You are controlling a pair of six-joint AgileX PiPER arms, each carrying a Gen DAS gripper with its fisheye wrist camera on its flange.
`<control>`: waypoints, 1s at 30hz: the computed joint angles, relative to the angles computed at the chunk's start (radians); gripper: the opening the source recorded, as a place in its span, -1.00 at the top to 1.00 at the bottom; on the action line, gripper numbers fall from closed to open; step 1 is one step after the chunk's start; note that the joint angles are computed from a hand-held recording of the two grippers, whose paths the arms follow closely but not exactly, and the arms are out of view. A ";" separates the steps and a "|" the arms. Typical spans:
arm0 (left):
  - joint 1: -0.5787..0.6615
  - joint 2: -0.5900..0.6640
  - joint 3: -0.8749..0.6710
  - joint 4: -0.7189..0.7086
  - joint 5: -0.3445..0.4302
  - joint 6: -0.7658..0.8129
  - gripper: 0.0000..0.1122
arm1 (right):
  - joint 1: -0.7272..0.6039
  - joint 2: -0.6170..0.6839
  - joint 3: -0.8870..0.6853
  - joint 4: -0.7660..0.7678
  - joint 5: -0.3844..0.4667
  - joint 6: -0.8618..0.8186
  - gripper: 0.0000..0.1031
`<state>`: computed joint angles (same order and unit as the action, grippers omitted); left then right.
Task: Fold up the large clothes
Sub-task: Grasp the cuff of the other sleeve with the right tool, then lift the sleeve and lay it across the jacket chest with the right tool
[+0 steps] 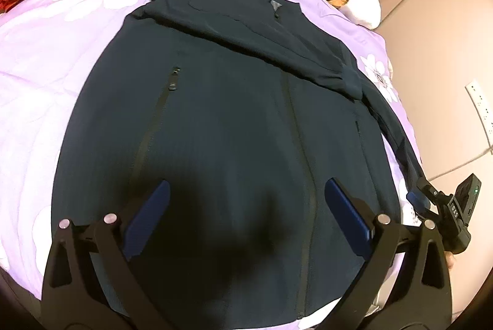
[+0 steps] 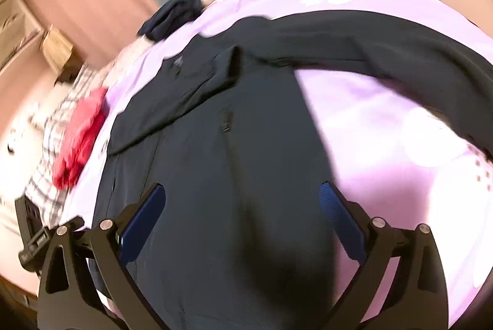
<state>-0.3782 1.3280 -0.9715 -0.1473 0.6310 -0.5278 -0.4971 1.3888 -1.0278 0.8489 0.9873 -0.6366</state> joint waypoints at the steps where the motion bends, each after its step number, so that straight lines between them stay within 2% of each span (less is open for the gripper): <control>1: -0.010 0.001 -0.006 0.007 0.006 -0.008 -0.79 | -0.039 0.002 0.003 0.015 0.014 -0.015 -0.95; 6: -0.056 0.021 -0.039 0.032 0.020 -0.036 -0.79 | -0.220 0.031 0.007 0.073 0.054 -0.053 -0.95; 12: -0.098 0.051 -0.086 0.074 0.048 -0.070 -0.79 | -0.383 0.101 -0.001 0.135 0.029 -0.026 -0.95; 16: -0.109 0.069 -0.118 0.095 0.069 -0.085 -0.79 | -0.434 0.160 0.006 0.203 0.027 -0.013 -0.95; 19: -0.114 0.069 -0.132 0.123 0.074 -0.116 -0.79 | -0.414 0.207 0.013 0.280 0.021 -0.030 -0.95; 21: -0.115 0.073 -0.141 0.133 0.083 -0.125 -0.79 | -0.376 0.217 0.016 0.298 -0.044 -0.027 -0.95; 24: -0.119 0.081 -0.155 0.158 0.104 -0.142 -0.79 | -0.318 0.236 0.002 0.341 -0.194 0.010 -0.95; 28: -0.112 0.079 -0.154 0.177 0.115 -0.161 -0.79 | -0.255 0.271 -0.038 0.354 -0.360 0.118 -0.93; 30: -0.100 0.080 -0.154 0.179 0.120 -0.164 -0.79 | -0.243 0.284 -0.050 0.360 -0.416 0.179 -0.69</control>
